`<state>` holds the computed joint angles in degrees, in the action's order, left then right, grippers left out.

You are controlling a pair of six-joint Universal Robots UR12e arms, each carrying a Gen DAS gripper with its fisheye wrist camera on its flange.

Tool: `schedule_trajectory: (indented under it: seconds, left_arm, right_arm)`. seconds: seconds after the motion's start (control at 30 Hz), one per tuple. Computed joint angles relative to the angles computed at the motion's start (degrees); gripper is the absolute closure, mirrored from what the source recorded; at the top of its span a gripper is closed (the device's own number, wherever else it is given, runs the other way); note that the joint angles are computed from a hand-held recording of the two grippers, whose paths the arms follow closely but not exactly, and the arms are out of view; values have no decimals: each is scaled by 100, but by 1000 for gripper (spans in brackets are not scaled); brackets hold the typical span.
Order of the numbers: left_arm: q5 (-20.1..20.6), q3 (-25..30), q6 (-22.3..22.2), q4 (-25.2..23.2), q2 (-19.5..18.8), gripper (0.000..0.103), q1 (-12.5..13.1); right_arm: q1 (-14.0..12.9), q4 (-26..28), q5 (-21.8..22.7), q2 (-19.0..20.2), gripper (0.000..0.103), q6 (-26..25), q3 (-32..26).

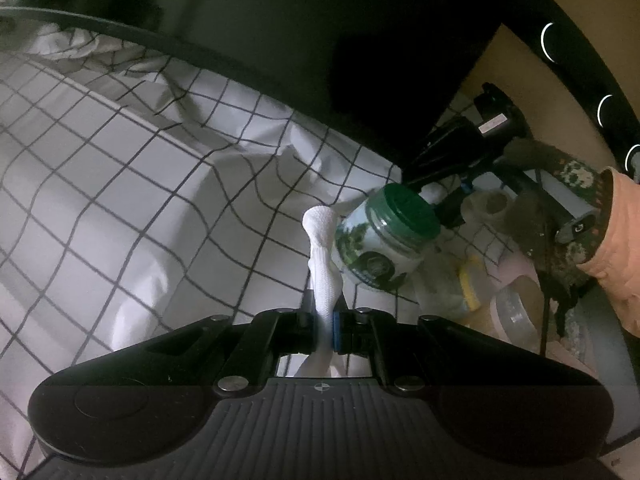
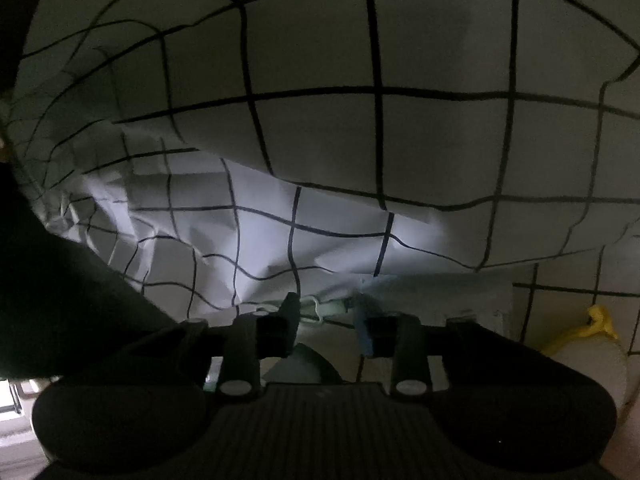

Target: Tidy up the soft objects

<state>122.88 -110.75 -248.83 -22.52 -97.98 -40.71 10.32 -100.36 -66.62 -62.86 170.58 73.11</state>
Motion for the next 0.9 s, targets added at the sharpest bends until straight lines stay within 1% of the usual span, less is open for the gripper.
schedule_trajectory:
  seconds: [0.1,0.13,0.17,0.23,0.27,0.4,0.43,0.57,0.67,0.77,0.8,0.87,0.9]
  left_arm:
    - [-35,-92,-74,37,53,94,17]
    - [-57,-122,-91,56,71,94,27]
    - [-73,-135,-101,59,83,94,33]
    - [-95,-158,-89,53,115,94,48]
    - [-102,-163,-58,57,125,94,57]
    - [-131,-165,168,161,142,94,107]
    - [-153,-157,235,207,133,94,124]
    - [-306,-98,543,446,59,94,187]
    - [-438,-32,783,611,-9,94,211]
    - [-510,48,953,709,-87,94,227]
    - [-523,63,981,729,-104,94,226]
    - [-537,99,971,711,-136,94,223]
    - [-553,124,961,683,-151,94,221]
  right_arm:
    - [23,-74,-55,2,79,156,37]
    - [34,-83,-86,0,86,141,33]
    - [38,-76,-82,10,89,97,28]
    - [39,-64,15,8,92,53,43]
    - [50,-144,26,-30,93,31,108]
    - [17,-519,60,-275,97,-315,337]
    - [-7,-626,77,-344,100,-402,393]
    - [-153,-949,198,-615,102,-547,586]
    - [-281,-1053,213,-749,102,-571,670]
    - [-406,-840,113,-778,102,-628,623]
    - [-432,-846,56,-780,102,-574,640]
    - [-517,-782,-32,-765,99,-494,624]
    - [-547,-637,-28,-730,97,-578,573]
